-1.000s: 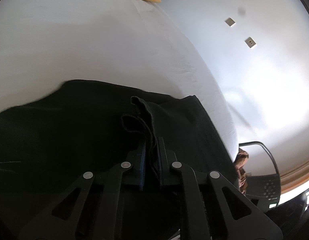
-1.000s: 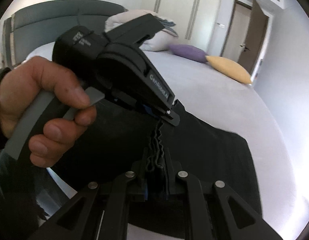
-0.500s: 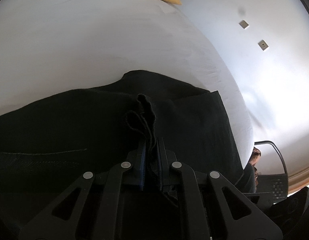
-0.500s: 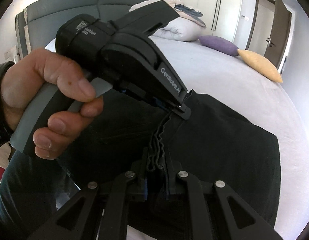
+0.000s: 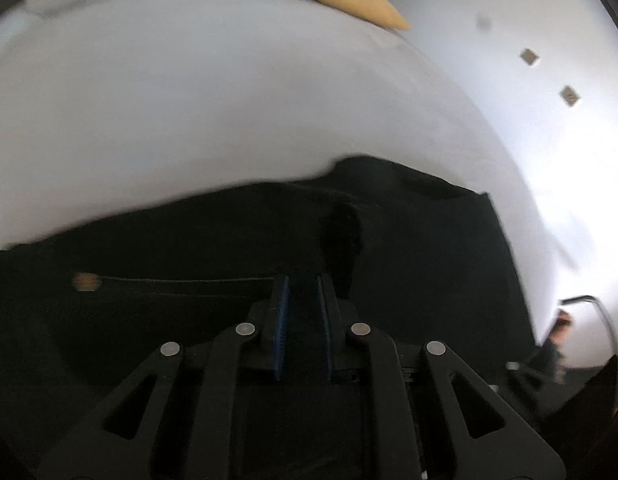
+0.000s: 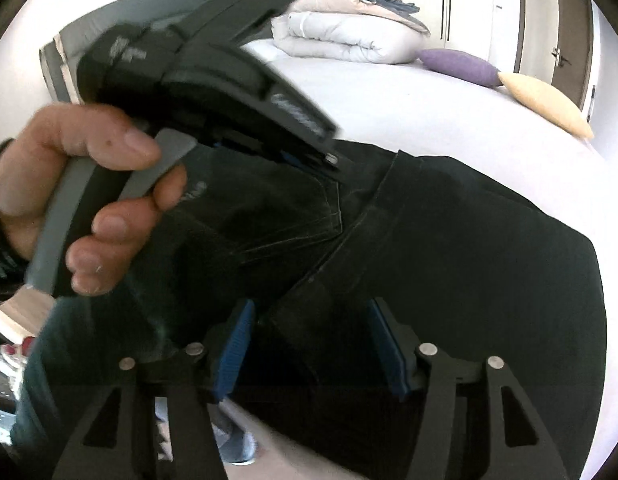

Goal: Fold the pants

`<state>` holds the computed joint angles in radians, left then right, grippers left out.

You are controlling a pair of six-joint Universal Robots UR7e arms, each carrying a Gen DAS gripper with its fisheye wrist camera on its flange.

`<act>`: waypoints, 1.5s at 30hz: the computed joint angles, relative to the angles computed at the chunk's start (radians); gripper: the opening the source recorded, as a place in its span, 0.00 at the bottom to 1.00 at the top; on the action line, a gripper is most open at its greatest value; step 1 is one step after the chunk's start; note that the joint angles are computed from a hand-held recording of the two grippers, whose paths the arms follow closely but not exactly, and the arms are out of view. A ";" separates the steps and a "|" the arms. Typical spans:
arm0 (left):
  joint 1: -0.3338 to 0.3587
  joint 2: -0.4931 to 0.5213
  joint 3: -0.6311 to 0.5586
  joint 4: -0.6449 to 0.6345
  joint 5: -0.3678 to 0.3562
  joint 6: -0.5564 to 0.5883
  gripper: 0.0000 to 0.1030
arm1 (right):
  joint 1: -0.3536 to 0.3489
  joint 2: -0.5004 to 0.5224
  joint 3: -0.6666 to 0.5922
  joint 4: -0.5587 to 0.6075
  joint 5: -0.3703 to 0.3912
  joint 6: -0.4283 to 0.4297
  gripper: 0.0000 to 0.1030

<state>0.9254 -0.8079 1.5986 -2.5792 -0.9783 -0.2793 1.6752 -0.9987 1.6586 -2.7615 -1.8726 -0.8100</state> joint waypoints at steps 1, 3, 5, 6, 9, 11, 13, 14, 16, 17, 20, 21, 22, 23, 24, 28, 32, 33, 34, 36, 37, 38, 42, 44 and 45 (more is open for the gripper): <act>-0.023 -0.006 0.019 -0.024 0.061 0.017 0.13 | -0.009 -0.019 -0.008 0.047 0.028 0.017 0.60; -0.060 0.000 0.040 -0.051 0.130 0.051 0.13 | -0.035 -0.061 -0.030 0.173 0.131 0.100 0.55; -0.094 0.018 0.055 -0.076 0.170 0.083 0.13 | -0.075 -0.097 -0.082 0.284 0.223 0.174 0.44; -0.106 0.028 0.059 -0.082 0.182 0.092 0.13 | -0.093 -0.108 -0.107 0.317 0.254 0.205 0.43; -0.138 0.086 0.051 -0.025 0.197 0.081 0.13 | -0.156 -0.124 -0.196 0.404 0.343 0.313 0.40; -0.139 0.113 0.041 0.044 0.193 0.036 0.13 | -0.201 -0.104 -0.292 0.466 0.390 0.381 0.39; -0.144 0.122 0.061 0.018 0.220 0.022 0.13 | -0.234 -0.072 -0.376 0.530 0.441 0.429 0.39; -0.145 0.122 0.059 0.028 0.221 0.003 0.13 | -0.250 -0.058 -0.413 0.561 0.465 0.449 0.39; -0.148 0.127 0.055 0.044 0.220 -0.023 0.13 | -0.274 0.010 -0.530 0.634 0.507 0.493 0.39; -0.149 0.131 0.053 0.052 0.225 -0.025 0.13 | -0.280 0.020 -0.544 0.659 0.513 0.504 0.39; -0.154 0.143 0.048 0.052 0.246 -0.012 0.14 | -0.300 0.089 -0.641 0.739 0.545 0.550 0.39; -0.154 0.144 0.051 0.046 0.249 -0.012 0.14 | -0.303 0.106 -0.661 0.755 0.537 0.566 0.39; -0.152 0.140 0.057 0.039 0.249 -0.009 0.14 | -0.305 0.125 -0.683 0.766 0.520 0.578 0.33; -0.151 0.139 0.060 0.033 0.249 -0.008 0.14 | -0.314 0.132 -0.684 0.736 0.525 0.599 0.19; -0.160 0.147 0.058 0.035 0.249 -0.021 0.14 | -0.309 0.106 -0.642 0.748 0.488 0.597 0.15; -0.163 0.148 0.064 0.029 0.247 -0.026 0.14 | -0.313 0.056 -0.544 0.703 0.492 0.598 0.12; -0.164 0.135 0.078 0.024 0.245 -0.030 0.14 | -0.311 -0.007 -0.473 0.744 0.459 0.556 0.12; -0.163 0.133 0.078 0.024 0.243 -0.030 0.14 | -0.308 -0.022 -0.451 0.740 0.455 0.557 0.12; -0.163 0.132 0.079 0.022 0.241 -0.030 0.14 | -0.309 -0.040 -0.425 0.734 0.458 0.556 0.12; -0.161 0.129 0.081 0.018 0.239 -0.027 0.14 | -0.319 -0.086 -0.361 0.726 0.465 0.541 0.12; -0.159 0.129 0.082 0.014 0.238 -0.025 0.14 | -0.319 -0.105 -0.334 0.719 0.459 0.536 0.12; -0.159 0.128 0.084 0.011 0.238 -0.023 0.14 | -0.319 -0.130 -0.298 0.709 0.454 0.527 0.12; -0.158 0.121 0.096 -0.005 0.234 -0.019 0.14 | -0.321 -0.204 -0.199 0.689 0.437 0.501 0.12; -0.154 0.118 0.104 -0.024 0.229 -0.012 0.14 | -0.327 -0.240 -0.153 0.682 0.431 0.490 0.12; -0.153 0.116 0.108 -0.032 0.226 -0.010 0.14 | -0.329 -0.256 -0.128 0.671 0.426 0.483 0.12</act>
<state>0.7727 -0.6922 1.7064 -2.6108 -0.7527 -0.2897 1.3463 -1.2546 1.5304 -2.0902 -1.4463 -0.3273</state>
